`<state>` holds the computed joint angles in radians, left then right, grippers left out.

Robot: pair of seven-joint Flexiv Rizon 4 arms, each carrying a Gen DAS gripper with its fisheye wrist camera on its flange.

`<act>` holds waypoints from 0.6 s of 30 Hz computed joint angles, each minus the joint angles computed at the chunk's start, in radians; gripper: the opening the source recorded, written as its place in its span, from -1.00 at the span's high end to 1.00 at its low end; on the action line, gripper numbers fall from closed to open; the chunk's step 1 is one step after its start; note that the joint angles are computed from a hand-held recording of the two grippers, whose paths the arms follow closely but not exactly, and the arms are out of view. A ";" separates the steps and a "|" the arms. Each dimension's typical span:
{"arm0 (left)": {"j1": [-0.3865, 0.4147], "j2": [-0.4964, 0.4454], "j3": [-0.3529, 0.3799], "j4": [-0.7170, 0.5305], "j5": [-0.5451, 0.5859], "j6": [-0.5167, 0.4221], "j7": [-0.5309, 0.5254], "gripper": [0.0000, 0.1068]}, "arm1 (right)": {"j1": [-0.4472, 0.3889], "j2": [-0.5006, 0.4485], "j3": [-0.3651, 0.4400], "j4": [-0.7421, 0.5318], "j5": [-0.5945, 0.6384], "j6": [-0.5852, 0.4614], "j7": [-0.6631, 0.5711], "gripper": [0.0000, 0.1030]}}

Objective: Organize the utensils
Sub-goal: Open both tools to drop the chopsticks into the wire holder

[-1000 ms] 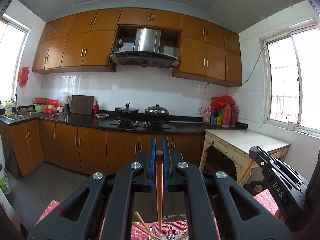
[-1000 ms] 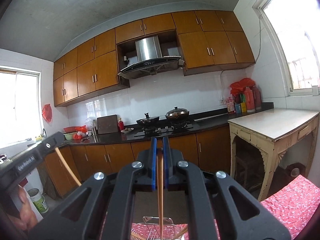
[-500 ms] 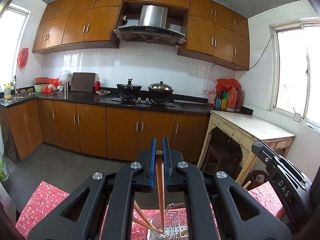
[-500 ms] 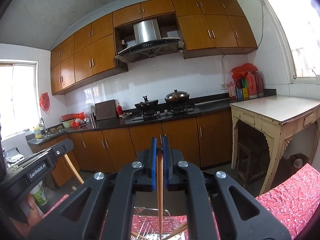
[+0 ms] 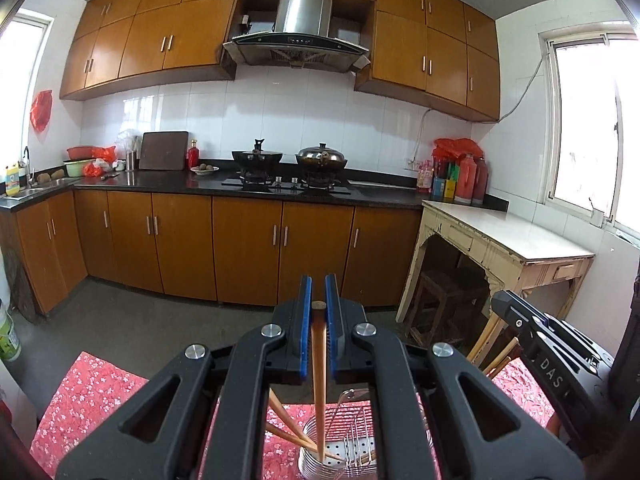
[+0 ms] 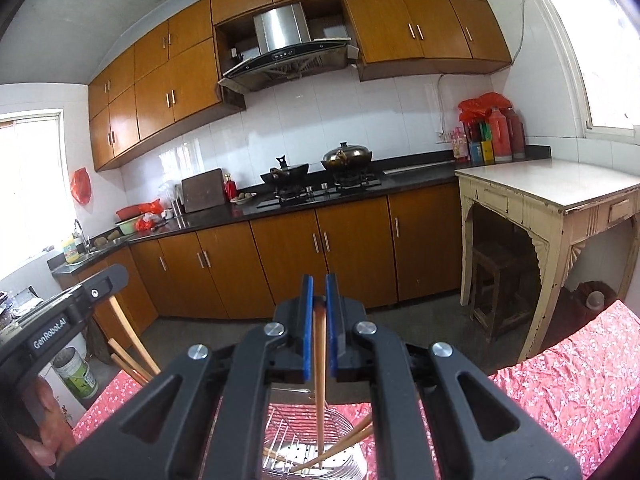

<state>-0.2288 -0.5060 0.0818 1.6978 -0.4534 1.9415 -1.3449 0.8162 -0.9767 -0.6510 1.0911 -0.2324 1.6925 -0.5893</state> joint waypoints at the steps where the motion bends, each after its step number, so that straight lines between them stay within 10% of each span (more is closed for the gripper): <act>1: 0.002 -0.001 0.000 -0.005 0.000 -0.005 0.001 0.88 | -0.005 0.001 0.009 -0.002 -0.003 -0.006 -0.003 0.86; 8: 0.003 -0.003 0.005 -0.007 -0.004 -0.019 -0.013 0.87 | -0.010 0.005 0.024 0.012 -0.022 -0.022 0.003 0.79; 10: 0.011 0.001 -0.002 -0.003 0.002 -0.017 -0.021 0.85 | 0.003 0.010 0.005 0.032 -0.018 -0.012 0.014 0.33; 14: -0.036 0.002 0.050 0.003 -0.024 -0.002 -0.013 0.28 | 0.057 0.012 -0.085 0.084 0.016 0.020 0.019 0.26; 18: -0.039 0.020 0.048 0.028 -0.043 0.019 -0.002 0.23 | 0.109 0.023 -0.152 0.145 0.073 0.047 -0.007 0.22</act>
<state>-0.2676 -0.4863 0.1297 1.7263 -0.4959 1.9600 -1.3469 0.9256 -0.9539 -0.8025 1.2361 -0.1596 1.7398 -0.5965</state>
